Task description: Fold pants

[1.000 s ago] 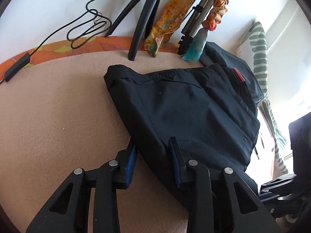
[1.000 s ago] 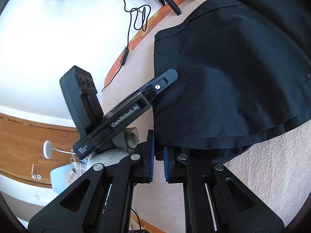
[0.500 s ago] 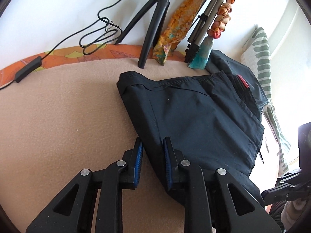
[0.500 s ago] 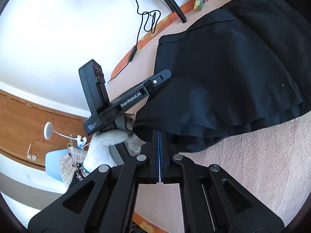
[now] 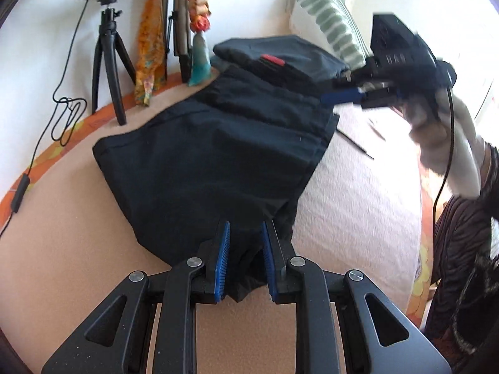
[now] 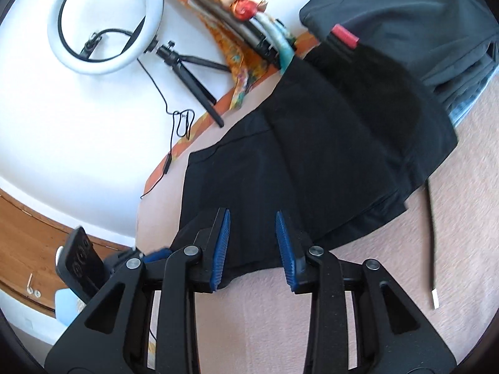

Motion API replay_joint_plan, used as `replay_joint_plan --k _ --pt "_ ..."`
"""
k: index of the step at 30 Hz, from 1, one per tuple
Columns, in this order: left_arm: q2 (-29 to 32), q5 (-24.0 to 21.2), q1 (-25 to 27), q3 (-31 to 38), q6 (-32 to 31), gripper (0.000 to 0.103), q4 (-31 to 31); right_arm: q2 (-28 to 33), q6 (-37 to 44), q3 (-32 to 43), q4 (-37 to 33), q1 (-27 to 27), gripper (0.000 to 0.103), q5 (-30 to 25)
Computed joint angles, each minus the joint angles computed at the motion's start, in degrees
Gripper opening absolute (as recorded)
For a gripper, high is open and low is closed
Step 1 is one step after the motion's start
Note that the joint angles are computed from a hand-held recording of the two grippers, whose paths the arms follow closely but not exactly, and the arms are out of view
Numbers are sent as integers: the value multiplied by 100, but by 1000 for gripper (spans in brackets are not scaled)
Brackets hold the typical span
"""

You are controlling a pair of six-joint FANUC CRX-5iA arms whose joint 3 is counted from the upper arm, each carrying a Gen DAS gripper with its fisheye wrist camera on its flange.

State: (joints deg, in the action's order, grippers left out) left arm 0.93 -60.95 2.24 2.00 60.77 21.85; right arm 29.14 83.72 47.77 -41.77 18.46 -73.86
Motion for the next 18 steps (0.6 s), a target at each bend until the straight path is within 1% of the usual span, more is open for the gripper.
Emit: replay_joint_plan --k 2,4,6,9,12,13,15,16,17,18 --pt "51 -191 -78 27 73 19 -263 257 -19 431 394 5 34 -99" --pt "73 -297 -172 37 166 19 -587 593 -55 959 717 -16 36 -372" --pt "-18 -151 -192 -124 102 19 -614 987 -240 1561 951 -12 37 -699" --pt "-9 -156 -147 -138 170 19 -511 1611 -385 2498 1136 -12 38 -1268" --pt "-109 -94 -142 -248 182 19 -469 2026 -541 3114 886 -95 39 -1654" --pt "-151 -56 -121 -311 179 19 -406 2112 -559 3246 727 -157 41 -1758" --pt "-249 12 -25 -485 203 19 -160 2437 -755 3774 458 -227 43 -2075" --pt "-310 47 40 -583 199 19 -9 2463 -782 3781 435 -228 43 -2075" --pt "-378 76 108 -671 208 19 136 2334 -667 3548 455 -226 43 -2020" --pt "-468 117 197 -793 173 19 328 2329 -620 3536 474 -207 43 -2019"
